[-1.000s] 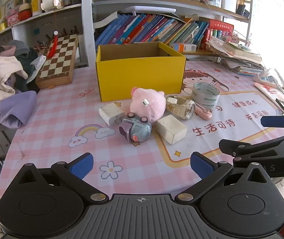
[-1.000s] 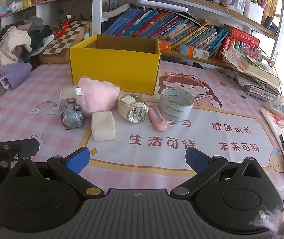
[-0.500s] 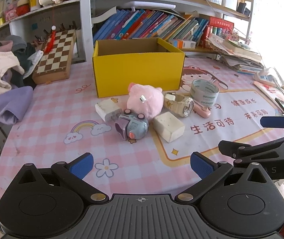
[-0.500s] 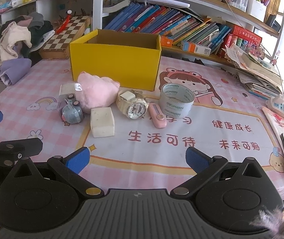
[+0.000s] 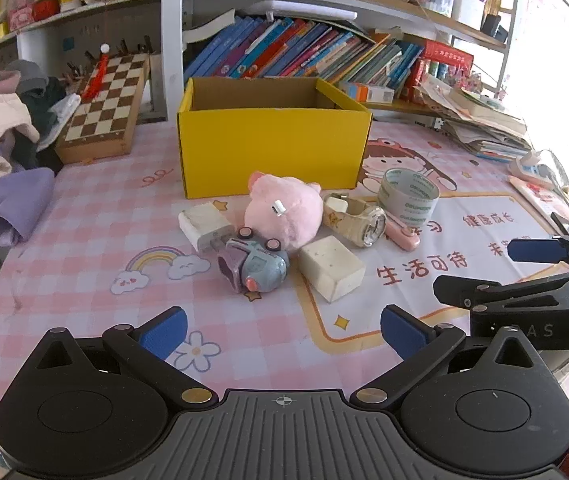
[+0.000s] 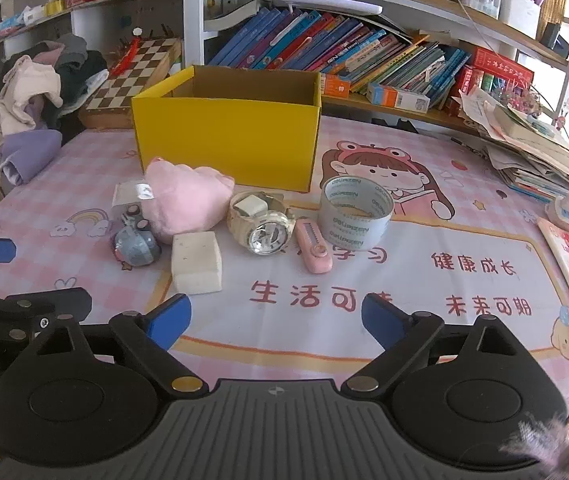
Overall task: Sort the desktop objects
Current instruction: 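Grasp the grey toy truck with the left gripper while the right gripper grasps the tape roll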
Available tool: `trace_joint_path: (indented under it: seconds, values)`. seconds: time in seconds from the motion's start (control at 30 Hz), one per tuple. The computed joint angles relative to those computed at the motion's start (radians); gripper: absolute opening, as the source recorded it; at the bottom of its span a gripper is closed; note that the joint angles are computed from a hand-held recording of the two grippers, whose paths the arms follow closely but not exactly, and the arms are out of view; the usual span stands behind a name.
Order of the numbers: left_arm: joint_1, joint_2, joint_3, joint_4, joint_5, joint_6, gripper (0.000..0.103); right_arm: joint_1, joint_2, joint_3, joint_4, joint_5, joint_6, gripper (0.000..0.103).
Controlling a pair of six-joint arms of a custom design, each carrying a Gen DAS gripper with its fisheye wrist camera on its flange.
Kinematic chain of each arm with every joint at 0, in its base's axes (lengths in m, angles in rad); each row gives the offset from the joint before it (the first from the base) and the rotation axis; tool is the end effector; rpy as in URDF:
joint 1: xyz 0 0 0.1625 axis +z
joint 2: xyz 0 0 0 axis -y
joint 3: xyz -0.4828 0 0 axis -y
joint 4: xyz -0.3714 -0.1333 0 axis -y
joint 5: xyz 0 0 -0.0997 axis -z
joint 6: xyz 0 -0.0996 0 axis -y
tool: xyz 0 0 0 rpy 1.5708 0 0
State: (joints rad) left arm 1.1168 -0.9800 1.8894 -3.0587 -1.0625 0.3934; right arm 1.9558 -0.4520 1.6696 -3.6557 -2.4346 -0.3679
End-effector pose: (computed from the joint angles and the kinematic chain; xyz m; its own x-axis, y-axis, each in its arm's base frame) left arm -0.1121 -0.6442 0.2520 -0.6921 0.4214 -0.5860 0.6848 0.6398 -0.3488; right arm 0.3075 -0.6055 0.0591 -0.6775 0.0582 0.7332 -0.5215 0.6649 -0.5347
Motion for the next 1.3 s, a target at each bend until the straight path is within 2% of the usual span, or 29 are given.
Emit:
trace_joint_path:
  seconds: [0.3,0.6,0.87,1.07,1.3]
  values:
    - [0.008,0.063,-0.082,0.000,0.040,-0.074,0.099,-0.048,-0.021,-0.064,0.071,0.028,-0.024,0.087]
    - [0.017,0.136,-0.167,0.016,0.093,-0.149,0.093,-0.102,-0.033,-0.150,0.193,0.071,-0.056,0.087]
    - [0.026,0.191,-0.239,0.065,0.166,-0.201,0.083,-0.143,-0.030,-0.232,0.334,0.088,-0.034,0.089]
    - [0.034,0.216,-0.280,0.126,0.175,-0.241,0.078,-0.163,-0.027,-0.274,0.406,0.094,-0.011,0.089]
    - [0.035,0.239,-0.314,0.156,0.191,-0.251,0.077,-0.180,-0.014,-0.328,0.465,0.093,0.002,0.089]
